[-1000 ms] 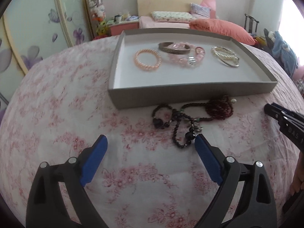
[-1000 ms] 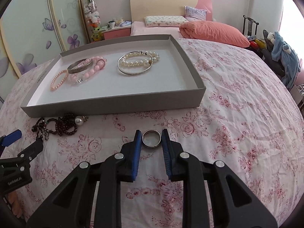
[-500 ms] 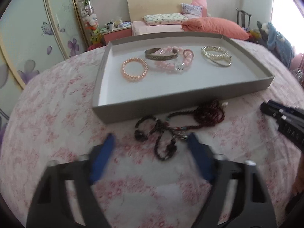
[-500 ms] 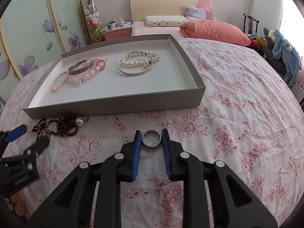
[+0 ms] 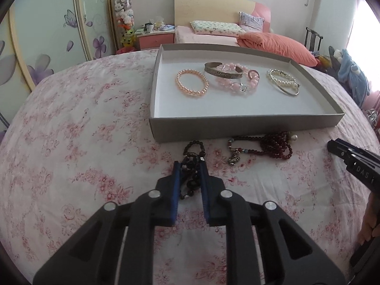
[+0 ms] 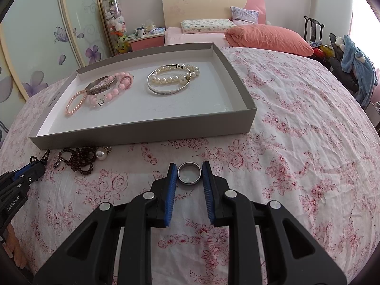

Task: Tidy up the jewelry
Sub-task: 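Grasp the black beaded strand with the left tool while the right tool holds the ring, then carry the ring and black beads into the gray tray and open both tools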

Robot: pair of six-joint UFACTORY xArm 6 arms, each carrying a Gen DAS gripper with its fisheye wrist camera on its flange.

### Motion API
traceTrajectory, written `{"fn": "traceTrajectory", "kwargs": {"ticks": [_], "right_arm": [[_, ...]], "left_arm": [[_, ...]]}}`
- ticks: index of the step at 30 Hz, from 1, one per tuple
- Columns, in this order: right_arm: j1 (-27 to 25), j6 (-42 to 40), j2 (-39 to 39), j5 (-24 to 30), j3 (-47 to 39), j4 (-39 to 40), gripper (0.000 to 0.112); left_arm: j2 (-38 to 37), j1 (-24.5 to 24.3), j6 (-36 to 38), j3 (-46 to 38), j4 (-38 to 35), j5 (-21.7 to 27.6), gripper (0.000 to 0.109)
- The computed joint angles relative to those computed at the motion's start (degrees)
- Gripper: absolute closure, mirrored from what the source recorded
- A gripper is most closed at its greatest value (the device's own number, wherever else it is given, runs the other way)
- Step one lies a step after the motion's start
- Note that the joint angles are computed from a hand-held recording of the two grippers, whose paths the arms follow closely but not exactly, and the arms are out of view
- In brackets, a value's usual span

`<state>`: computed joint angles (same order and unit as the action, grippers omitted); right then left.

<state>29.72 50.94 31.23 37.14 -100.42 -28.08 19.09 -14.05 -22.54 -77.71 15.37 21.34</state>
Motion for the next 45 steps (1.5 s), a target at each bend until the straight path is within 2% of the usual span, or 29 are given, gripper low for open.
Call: {"fn": "traceTrajectory", "kwargs": {"ticks": [3,26,30,33,35,37,40,45], "right_arm": [[-0.01,-0.02,-0.01,0.01,0.01,-0.01,0.089],[-0.07,-0.09,-0.11,-0.30,0.18,0.28,0.089],[0.03,-0.11,0.02,0.19,-0.13,-0.02,0.089],[0.28,-0.10,0.44,1.11,-0.93,-0.49,0.089],[0.79,-0.05,1.15,2.78,-2.29,-1.54,0.089],[1.45,-0.10,2.23,5.04,-4.30,-2.89,0.089],[1.57,-0.45,2.26,5.42,-4.39,-3.38,0.090],[0.77,-0.31,-0.94,1.18,1.02,-1.77,0.090]], "left_arm": [[0.16,-0.02,-1.66,-0.32,1.50,0.46,0.084],[0.02,0.03,0.62,0.11,-1.38,-0.32,0.076],[0.36,-0.33,0.10,-0.51,0.60,0.53,0.071],[0.68,-0.58,-1.31,-1.10,3.07,1.26,0.071],[0.74,-0.64,-1.27,-1.16,3.07,1.24,0.074],[0.78,-0.86,-2.28,-1.33,4.97,1.51,0.089],[0.85,-1.09,-3.08,-1.63,6.77,1.99,0.091],[-0.79,-0.53,-2.83,0.77,4.72,0.74,0.095]]}}
